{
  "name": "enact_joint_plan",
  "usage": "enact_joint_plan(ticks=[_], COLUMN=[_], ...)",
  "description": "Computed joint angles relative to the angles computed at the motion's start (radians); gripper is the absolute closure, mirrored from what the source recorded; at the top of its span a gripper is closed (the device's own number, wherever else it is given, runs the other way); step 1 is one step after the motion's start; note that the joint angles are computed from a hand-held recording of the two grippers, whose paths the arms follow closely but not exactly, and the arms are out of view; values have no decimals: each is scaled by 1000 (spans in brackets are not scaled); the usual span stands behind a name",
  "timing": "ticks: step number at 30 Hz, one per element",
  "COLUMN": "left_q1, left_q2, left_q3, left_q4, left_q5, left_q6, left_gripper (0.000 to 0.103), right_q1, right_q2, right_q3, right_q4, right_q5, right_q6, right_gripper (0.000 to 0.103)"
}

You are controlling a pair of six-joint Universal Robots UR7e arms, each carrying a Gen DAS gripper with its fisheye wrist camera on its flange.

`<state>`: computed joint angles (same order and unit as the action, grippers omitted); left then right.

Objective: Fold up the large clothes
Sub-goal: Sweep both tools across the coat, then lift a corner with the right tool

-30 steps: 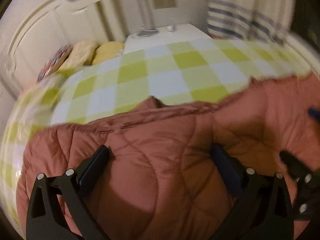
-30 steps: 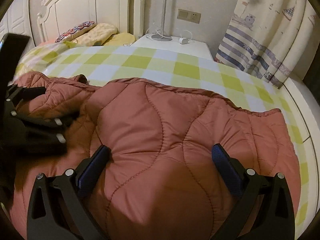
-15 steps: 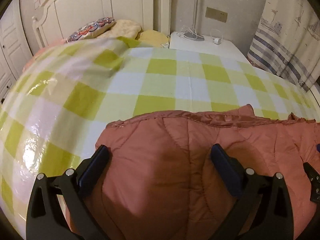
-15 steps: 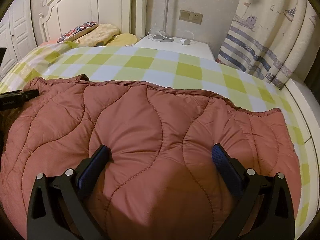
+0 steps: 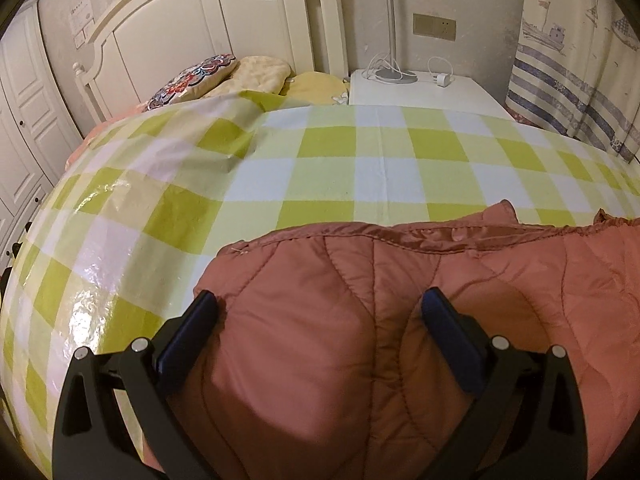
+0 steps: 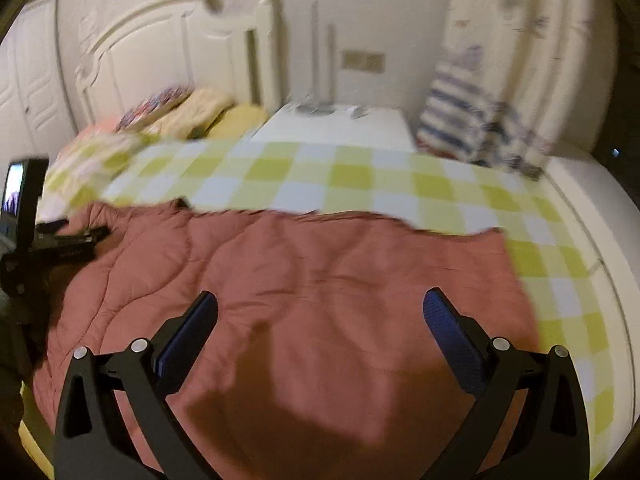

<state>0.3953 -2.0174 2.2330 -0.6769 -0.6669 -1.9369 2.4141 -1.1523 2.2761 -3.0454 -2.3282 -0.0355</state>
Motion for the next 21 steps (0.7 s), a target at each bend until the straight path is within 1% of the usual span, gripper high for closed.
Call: enact_joint_plan(ticks=[2, 3, 4, 5, 6, 7, 9, 11, 13, 14, 15, 16, 17, 18, 19, 20, 21], left_q1=[2, 2, 0, 0, 0, 0, -1, 1, 3, 1, -12, -31, -74, -158, -227, -296, -379], left_q2=[-5, -9, -17, -16, -16, -16, -20, -21, -32, -38, -49, -54, -60, -66, -70, -72, -74], left_q3=[1, 3, 6, 7, 6, 6, 7, 8, 10, 10, 8, 5, 0, -4, -4, -2, 7], left_q4=[-4, -8, -16, -17, -12, -10, -12, -16, -30, -34, -33, -19, 17, 81, 115, 127, 111], left_q5=[3, 4, 6, 5, 6, 6, 5, 9, 12, 12, 5, -2, -11, -29, -46, -64, -85], left_q6=[4, 8, 14, 14, 11, 9, 10, 13, 25, 28, 28, 15, -24, -96, -139, -161, -161], left_gripper=[2, 2, 2, 2, 2, 2, 2, 2, 2, 2, 2, 3, 3, 3, 3, 2, 2], right_q1=[-22, -79, -111, -150, -170, -170, -150, -140, -146, -150, -140, -115, -92, -55, -10, 25, 69], right_q2=[-16, -36, -56, -90, -115, -114, -70, -53, -60, -75, -85, -101, -118, -128, -127, -115, -99], right_q3=[20, 41, 58, 81, 87, 84, 71, 71, 78, 84, 88, 86, 89, 98, 105, 104, 105], right_q4=[9, 39, 45, 25, 19, 23, 20, -8, -24, -28, -28, -15, -14, -37, -69, -95, -130], right_q5=[-94, -105, -74, -1, 40, 39, -14, -32, -16, -1, 1, -6, -6, -3, -15, -32, -38], right_q6=[17, 44, 69, 93, 100, 94, 68, 46, 36, 47, 65, 94, 100, 99, 93, 83, 57], right_gripper=[5, 4, 4, 5, 5, 5, 4, 4, 4, 4, 5, 5, 5, 5, 5, 5, 5])
